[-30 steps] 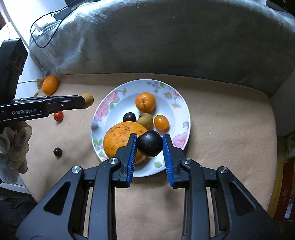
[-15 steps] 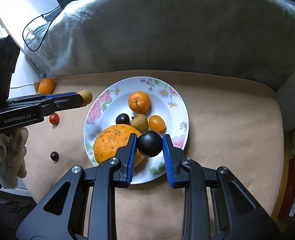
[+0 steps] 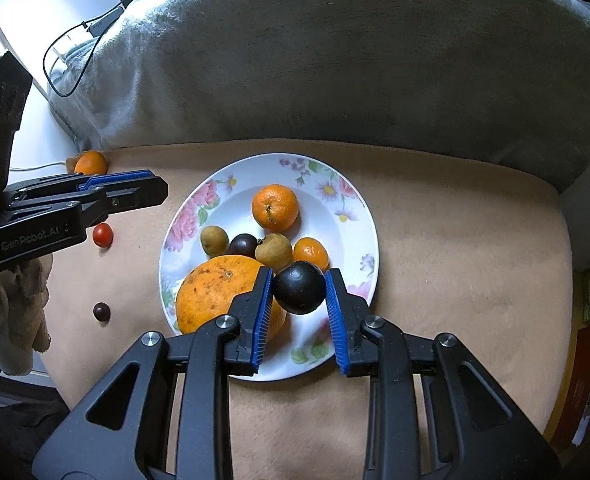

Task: Organize fruits
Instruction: 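Open the left tool in the plate while the right tool releases the grape, then move both tools toward the large orange by the grey cushion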

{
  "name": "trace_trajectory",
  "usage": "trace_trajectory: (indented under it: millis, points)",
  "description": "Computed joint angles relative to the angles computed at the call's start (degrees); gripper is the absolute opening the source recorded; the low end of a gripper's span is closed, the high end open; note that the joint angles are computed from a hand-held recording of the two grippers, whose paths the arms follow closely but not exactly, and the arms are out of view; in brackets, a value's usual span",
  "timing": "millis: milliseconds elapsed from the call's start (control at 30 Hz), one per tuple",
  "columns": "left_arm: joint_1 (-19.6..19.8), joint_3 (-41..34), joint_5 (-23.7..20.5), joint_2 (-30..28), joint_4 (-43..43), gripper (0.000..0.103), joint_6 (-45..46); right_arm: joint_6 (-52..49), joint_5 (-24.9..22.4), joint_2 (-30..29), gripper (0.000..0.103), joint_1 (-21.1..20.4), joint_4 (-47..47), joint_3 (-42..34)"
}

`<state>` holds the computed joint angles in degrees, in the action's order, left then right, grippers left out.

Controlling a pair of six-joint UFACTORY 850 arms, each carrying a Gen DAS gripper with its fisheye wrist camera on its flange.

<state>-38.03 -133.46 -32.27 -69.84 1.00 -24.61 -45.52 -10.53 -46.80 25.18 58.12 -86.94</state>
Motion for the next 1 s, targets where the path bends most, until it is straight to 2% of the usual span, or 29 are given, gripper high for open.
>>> trace_trajectory:
  millis: [200, 233, 267, 333, 400, 467, 567, 633, 733, 767, 833, 1000]
  points:
    - [-0.22, 0.5, 0.24, 0.23, 1.68, 0.024, -1.35, -1.42, -0.33, -0.23, 0.03, 0.03, 1.17, -0.14]
    - [-0.22, 0.75, 0.35, 0.36, 2.08, 0.024, -1.7, -1.71, -0.32, -0.27, 0.038, 0.06, 1.3, -0.2]
    - [-0.25, 0.98, 0.48, 0.49, 2.49, 0.024, -2.16, -2.54, -0.16, -0.29, 0.054, 0.07, 1.97, -0.2]
    - [-0.27, 1.36, 0.73, 0.68, 2.98, 0.03, -2.77, -9.08, 0.81, 0.14, 0.064, 0.17, 8.09, 0.45]
    - [-0.35, 1.89, 1.1, 0.98, 3.91, 0.04, -3.81, -9.81, 0.72, 0.2, 0.064, 0.17, 8.42, 0.47]
    - [-0.39, 2.74, 1.55, 1.49, 4.6, 0.045, -4.51, -7.01, 0.98, 0.13, 0.064, 0.28, 5.09, 0.31]
    - [-0.57, 4.22, 2.36, 2.45, 6.74, 0.061, -6.48, -3.99, 1.05, 0.08, 0.064, 0.35, 1.53, 0.19]
    - [-0.63, 4.81, 2.87, 2.88, 7.73, 0.062, -7.15, -2.36, 1.05, 0.16, 0.064, 0.34, -0.14, 0.3]
    - [-0.84, 5.12, 3.21, 3.06, 10.17, 0.071, -9.52, 0.37, 1.18, 0.2, 0.065, 0.35, -2.81, 0.36]
    - [-0.88, 5.28, 3.27, 3.16, 10.75, 0.071, -10.21, 0.66, 1.29, 0.29, 0.069, 0.36, -3.04, 0.51]
    - [-0.91, 5.61, 3.23, 3.39, 10.96, 0.072, -10.91, -3.96, 2.08, 0.84, 0.075, 0.36, 1.74, 1.39]
    - [-1.05, 9.39, 4.86, 5.67, 13.19, 0.077, -14.03, -10.95, 2.96, 1.8, 0.075, 0.28, 8.99, 2.53]
